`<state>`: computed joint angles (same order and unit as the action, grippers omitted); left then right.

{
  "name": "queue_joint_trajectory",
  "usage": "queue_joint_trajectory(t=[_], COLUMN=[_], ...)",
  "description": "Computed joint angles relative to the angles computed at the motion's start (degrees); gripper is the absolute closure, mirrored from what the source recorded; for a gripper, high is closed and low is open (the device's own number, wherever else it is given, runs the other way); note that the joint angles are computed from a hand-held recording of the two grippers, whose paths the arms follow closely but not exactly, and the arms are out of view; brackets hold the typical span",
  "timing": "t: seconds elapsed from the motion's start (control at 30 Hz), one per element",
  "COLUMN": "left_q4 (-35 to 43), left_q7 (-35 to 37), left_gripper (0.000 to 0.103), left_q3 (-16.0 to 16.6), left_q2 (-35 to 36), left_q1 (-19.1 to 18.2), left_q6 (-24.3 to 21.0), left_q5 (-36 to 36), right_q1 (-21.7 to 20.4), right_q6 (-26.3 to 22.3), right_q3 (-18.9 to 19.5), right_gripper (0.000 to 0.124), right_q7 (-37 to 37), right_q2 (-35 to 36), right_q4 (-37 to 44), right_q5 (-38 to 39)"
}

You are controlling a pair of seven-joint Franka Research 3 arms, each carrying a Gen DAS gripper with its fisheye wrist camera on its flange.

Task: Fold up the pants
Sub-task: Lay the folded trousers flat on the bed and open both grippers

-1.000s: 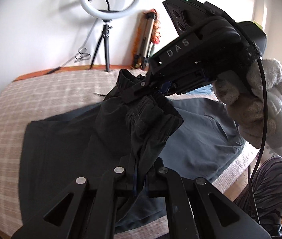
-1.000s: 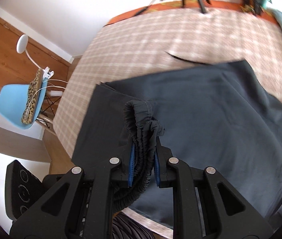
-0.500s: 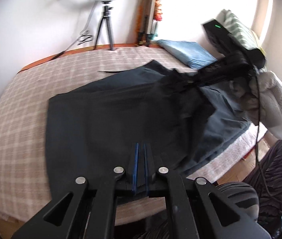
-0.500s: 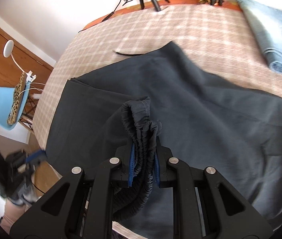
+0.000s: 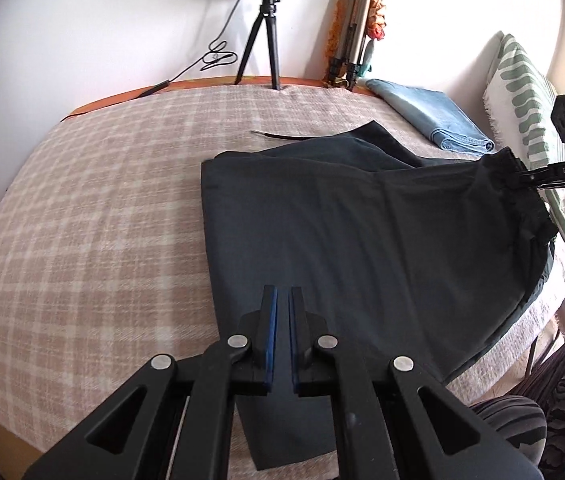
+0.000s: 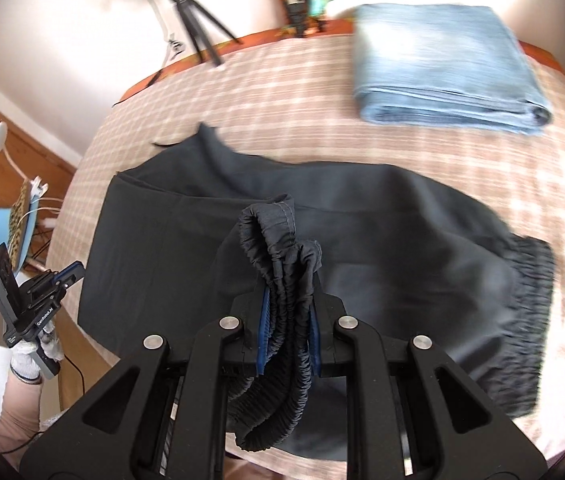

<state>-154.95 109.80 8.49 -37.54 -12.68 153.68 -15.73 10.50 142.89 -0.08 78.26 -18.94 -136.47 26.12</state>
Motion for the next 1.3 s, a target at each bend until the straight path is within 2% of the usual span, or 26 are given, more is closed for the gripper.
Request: queue_joint_trajectory(t=[0.33, 0.47, 0.5, 0.53, 0.6, 0.73, 0.87, 0.93, 1.0, 1.03, 1.1, 1.2, 1.3], left_q4=[1.4, 2.6, 2.8, 3.1, 3.2, 3.1, 3.2, 3.1, 3.0, 2.9, 2.7, 2.2, 1.8], left_q7=[0.4, 0.6, 0.4, 0.5, 0.7, 1.1, 2.2, 3.2, 3.9, 4.3, 4.7, 4.6, 3.6], left_gripper=[0.1, 0.1, 0.1, 0.1, 0.1, 0.1, 0.1, 0.1, 0.1, 0.1, 0.1, 0.1, 0.1], left_q3=[-2.9, -4.0, -4.3, -4.5, -4.9, -5.1, -4.4, -4.0, -3.6, -3.5, -3.4, -3.6, -4.0], left_q2=[3.2, 5.7, 6.3, 7.0, 7.5, 7.9, 7.9, 8.0, 8.0, 8.1, 7.8, 7.4, 6.6], left_q1=[-2.8, -3.3, -3.2, -3.4, -3.4, -3.6, -4.0, -4.4, -4.6, -4.7, -4.7, -4.2, -3.2], left_q6=[0.5, 0.7, 0.7, 0.5, 0.3, 0.7, 0.4, 0.6, 1.0, 1.1, 1.3, 1.7, 1.7], left_q5=[0.6, 1.4, 1.5, 1.6, 1.7, 1.3, 0.2, -0.5, -1.4, -1.9, -2.4, -2.5, -1.7], right_q1=[-5.4, -6.2, -6.7, -7.5, -9.0, -8.7, -9.8, -12.3, -16.4, -16.8, -15.2, -15.0, -11.7], right_q6=[-0.4, 0.1, 0.2, 0.3, 1.4, 0.1, 0.9, 2.3, 0.0, -0.6, -0.4, 1.7, 4.5], right_q3=[-2.1, -3.2, -3.0, -2.8, -2.3, -4.6, -1.5, 3.0, 7.7, 7.8, 5.4, 5.7, 3.8], right_gripper=[0.107, 0.107, 0.104, 0.093, 0.084, 0.079, 0.079, 0.079, 0.079, 0.079, 0.079, 0.079, 0.078], right_q7=[0.0, -2.0, -1.6, -0.4, 2.7, 3.4, 3.6, 6.3, 12.9, 13.8, 14.1, 16.6, 14.6], right_q2=[-1.5, -1.0, -0.9, -1.1, -2.6, -8.0, -10.9, -10.7, -8.7, -8.1, -8.7, -11.5, -13.9], right_q4=[-2.1, -2.6, -2.7, -3.0, -4.3, -7.4, -10.1, -11.1, -10.2, -10.2, -10.5, -11.4, -12.3], right_q5=[-5.1, -4.7, -5.2, -5.9, -6.8, -2.7, -7.4, -15.0, -25.1, -26.9, -26.7, -29.5, -27.2])
